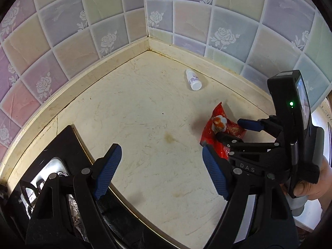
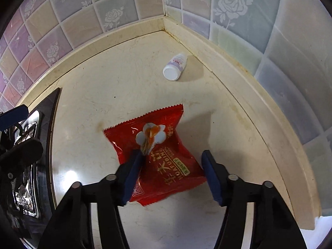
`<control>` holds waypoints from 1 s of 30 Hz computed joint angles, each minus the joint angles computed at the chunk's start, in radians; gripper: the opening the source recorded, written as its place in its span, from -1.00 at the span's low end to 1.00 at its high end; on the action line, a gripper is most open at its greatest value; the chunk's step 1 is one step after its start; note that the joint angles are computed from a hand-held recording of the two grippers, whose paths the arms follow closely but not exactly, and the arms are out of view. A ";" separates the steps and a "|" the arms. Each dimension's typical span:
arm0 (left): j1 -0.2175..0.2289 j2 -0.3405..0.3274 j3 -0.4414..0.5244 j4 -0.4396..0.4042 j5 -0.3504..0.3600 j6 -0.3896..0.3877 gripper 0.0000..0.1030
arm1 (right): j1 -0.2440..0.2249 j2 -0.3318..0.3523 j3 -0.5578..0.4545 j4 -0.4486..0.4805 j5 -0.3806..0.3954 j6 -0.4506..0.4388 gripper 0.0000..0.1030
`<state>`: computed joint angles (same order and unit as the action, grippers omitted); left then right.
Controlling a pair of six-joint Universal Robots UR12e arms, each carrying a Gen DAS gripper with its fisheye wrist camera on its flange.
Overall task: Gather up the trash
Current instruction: 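Grasp the red snack bag with the right tool, then grasp the white dropper bottle with the left tool while the right tool holds the red bag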
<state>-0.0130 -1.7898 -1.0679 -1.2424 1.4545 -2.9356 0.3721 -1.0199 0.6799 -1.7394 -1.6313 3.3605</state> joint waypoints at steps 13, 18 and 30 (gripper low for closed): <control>-0.026 -0.062 0.082 -0.056 0.013 0.012 0.52 | 0.000 -0.078 0.114 -0.109 -0.034 0.049 -0.59; -0.038 -0.118 0.157 -0.082 0.000 0.013 0.52 | 0.005 -0.121 0.159 -0.172 -0.125 0.126 -0.61; -0.084 -0.302 0.384 -0.144 0.024 0.001 0.52 | 0.015 -0.163 0.207 -0.196 -0.274 0.209 -0.62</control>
<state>-0.0969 -2.0919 -0.6838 -1.3859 1.4788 -2.9341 0.3876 -1.1831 0.8867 -1.9358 -1.9049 3.5696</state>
